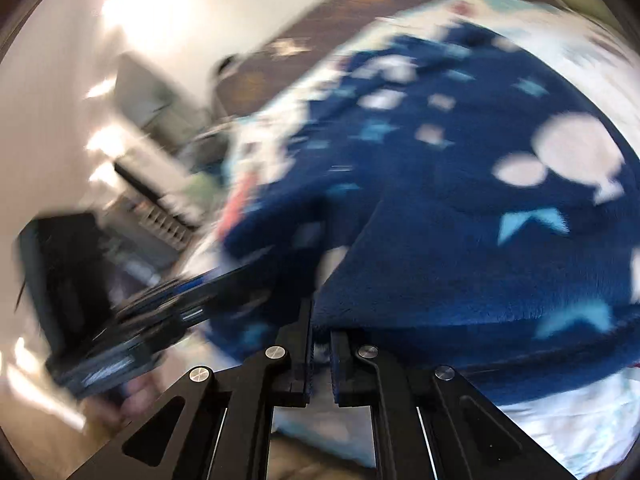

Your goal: Fold small clothes

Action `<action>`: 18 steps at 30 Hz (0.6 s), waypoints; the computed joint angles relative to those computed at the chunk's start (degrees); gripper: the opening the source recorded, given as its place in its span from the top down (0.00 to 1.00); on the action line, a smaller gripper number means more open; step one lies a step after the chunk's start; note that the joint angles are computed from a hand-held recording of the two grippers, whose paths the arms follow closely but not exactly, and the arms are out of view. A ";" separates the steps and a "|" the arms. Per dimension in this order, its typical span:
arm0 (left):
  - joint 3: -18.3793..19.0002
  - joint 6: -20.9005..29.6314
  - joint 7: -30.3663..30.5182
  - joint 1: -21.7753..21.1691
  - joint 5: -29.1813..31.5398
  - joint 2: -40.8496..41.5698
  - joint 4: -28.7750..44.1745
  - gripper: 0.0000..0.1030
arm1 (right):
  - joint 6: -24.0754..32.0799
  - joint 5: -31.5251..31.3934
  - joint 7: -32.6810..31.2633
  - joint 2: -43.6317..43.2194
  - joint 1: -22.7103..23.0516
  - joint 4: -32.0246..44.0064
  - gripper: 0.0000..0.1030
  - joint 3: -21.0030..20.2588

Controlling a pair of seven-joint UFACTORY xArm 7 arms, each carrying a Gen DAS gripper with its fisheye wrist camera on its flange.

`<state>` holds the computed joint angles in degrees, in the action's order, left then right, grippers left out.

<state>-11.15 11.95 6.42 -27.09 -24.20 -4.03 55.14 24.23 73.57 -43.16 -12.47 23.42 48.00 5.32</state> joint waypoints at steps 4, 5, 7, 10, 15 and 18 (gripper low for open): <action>-0.19 1.27 0.15 0.10 0.28 1.08 0.70 0.81 | 3.80 -7.25 6.41 2.30 -0.87 0.37 0.94 -0.05; -0.47 1.65 -0.70 0.27 1.85 1.57 0.95 0.81 | 6.84 -7.60 6.73 2.88 -1.19 0.30 0.94 -0.60; -0.95 2.45 -2.30 0.55 4.95 2.45 1.56 0.80 | 10.08 -8.72 6.36 3.01 -1.91 -0.13 0.92 -0.72; -1.55 5.00 -4.20 0.68 9.36 4.35 3.15 0.72 | 11.01 -13.69 8.02 0.25 -2.94 -2.23 0.88 -0.14; -2.28 6.74 0.78 0.75 5.56 4.13 3.24 0.55 | 2.04 -18.09 12.26 -8.80 -3.56 -8.27 0.76 -0.83; -1.89 5.48 3.99 0.65 1.08 1.91 1.28 0.55 | -7.29 -24.67 19.83 -11.73 -6.52 -10.87 0.61 1.60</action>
